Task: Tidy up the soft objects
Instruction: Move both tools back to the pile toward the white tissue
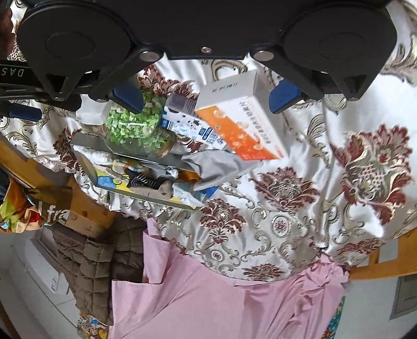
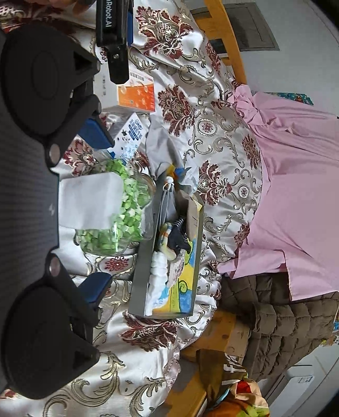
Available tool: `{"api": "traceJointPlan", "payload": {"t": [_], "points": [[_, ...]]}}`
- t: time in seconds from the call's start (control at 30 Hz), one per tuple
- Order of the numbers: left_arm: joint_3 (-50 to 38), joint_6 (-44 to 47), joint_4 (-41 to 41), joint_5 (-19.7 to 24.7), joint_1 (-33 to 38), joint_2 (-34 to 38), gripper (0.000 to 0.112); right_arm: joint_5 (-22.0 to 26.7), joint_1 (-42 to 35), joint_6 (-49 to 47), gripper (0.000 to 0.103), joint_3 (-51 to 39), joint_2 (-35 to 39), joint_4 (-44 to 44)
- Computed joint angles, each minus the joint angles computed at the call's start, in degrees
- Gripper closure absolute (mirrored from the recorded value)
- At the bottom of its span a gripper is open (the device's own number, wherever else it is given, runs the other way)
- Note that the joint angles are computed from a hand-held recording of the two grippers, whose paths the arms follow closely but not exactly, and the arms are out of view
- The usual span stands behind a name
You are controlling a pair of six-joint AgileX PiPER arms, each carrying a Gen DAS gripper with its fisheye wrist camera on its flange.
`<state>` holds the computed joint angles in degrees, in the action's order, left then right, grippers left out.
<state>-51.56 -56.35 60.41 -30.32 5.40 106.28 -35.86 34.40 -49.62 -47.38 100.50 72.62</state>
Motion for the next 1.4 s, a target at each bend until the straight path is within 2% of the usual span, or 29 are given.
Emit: {"api": "traceJointPlan", "payload": {"t": [0.33,0.67,1.17,1.33,1.4], "points": [[4.3,1.9,-1.5,1.7,0.8,-2.8,0.010,-0.5,2.6,-0.9,0.000,2.1,-1.0,4.0],[9.1,1.8,-1.6,5.2,1.1,-6.6,0.010,2.3,4.8,-6.3,0.000,2.3,-0.3,10.2],[12.0,2.7,-2.7,10.8,-0.6,-9.3,0.010,7.2,3.5,-12.9,0.000,1.6,-0.1,15.1],[11.4,2.9,-3.5,12.1,-1.0,-9.2,0.010,7.6,2.5,-10.4,0.000,1.7,0.1,13.8],[11.4,4.9,-5.9,12.3,-1.3,-9.2,0.010,7.5,1.7,-6.3,0.000,2.1,0.3,10.3]]}}
